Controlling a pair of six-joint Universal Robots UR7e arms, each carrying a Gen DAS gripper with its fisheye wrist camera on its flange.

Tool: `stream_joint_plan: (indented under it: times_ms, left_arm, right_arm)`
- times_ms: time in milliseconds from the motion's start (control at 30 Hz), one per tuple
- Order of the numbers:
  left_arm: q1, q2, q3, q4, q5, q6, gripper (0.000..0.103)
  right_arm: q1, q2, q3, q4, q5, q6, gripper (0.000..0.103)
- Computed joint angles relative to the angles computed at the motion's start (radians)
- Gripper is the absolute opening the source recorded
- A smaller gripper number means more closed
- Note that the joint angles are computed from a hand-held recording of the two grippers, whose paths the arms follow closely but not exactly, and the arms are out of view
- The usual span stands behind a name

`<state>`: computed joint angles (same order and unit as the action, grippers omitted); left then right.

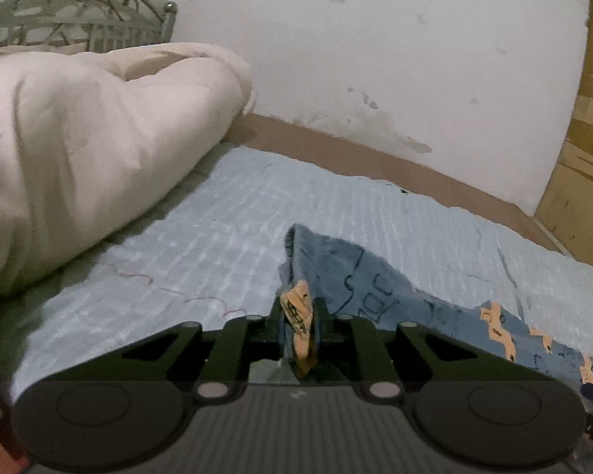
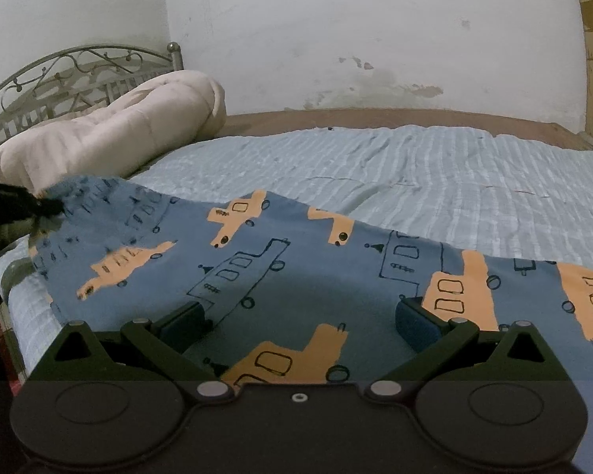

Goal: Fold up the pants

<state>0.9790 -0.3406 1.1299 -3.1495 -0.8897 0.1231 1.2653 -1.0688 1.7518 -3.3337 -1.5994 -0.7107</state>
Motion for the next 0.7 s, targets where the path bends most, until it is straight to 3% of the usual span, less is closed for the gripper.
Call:
stream_joint_plan:
  times_ms: [200, 233, 300, 333, 367, 467, 533, 633, 700]
  left_arm:
    - [0.023, 0.027, -0.045, 0.129, 0.024, -0.048, 0.017]
    - [0.025, 0.025, -0.042, 0.145, 0.025, -0.067, 0.025]
    - [0.02, 0.022, -0.029, 0.128, 0.05, -0.068, 0.048]
    - [0.015, 0.021, -0.023, 0.114, 0.063, -0.056, 0.067]
    - [0.009, 0.022, -0.019, 0.092, 0.076, -0.037, 0.079]
    - [-0.01, 0.045, -0.038, 0.02, 0.101, 0.048, 0.091]
    - [-0.021, 0.084, -0.099, 0.005, 0.104, 0.098, 0.095]
    - [-0.031, 0.163, -0.233, 0.041, 0.089, 0.141, 0.1]
    - [-0.034, 0.24, -0.366, 0.096, 0.098, 0.17, 0.1]
  right_arm:
    - [-0.004, 0.007, 0.0, -0.015, 0.004, -0.015, 0.102]
    - [-0.004, 0.006, 0.0, -0.015, 0.006, -0.016, 0.102]
    - [-0.004, 0.0, 0.002, -0.01, 0.011, -0.015, 0.102]
    - [-0.001, -0.006, 0.002, -0.004, 0.01, -0.016, 0.102]
    - [0.002, -0.011, 0.003, -0.005, 0.01, -0.016, 0.102]
    - [0.021, -0.014, -0.015, -0.01, 0.0, -0.015, 0.102]
    - [0.052, 0.016, -0.073, 0.002, -0.05, -0.02, 0.102]
    - [0.102, 0.101, -0.221, 0.083, -0.157, -0.056, 0.102]
    - [0.116, 0.166, -0.327, 0.156, -0.159, -0.069, 0.102]
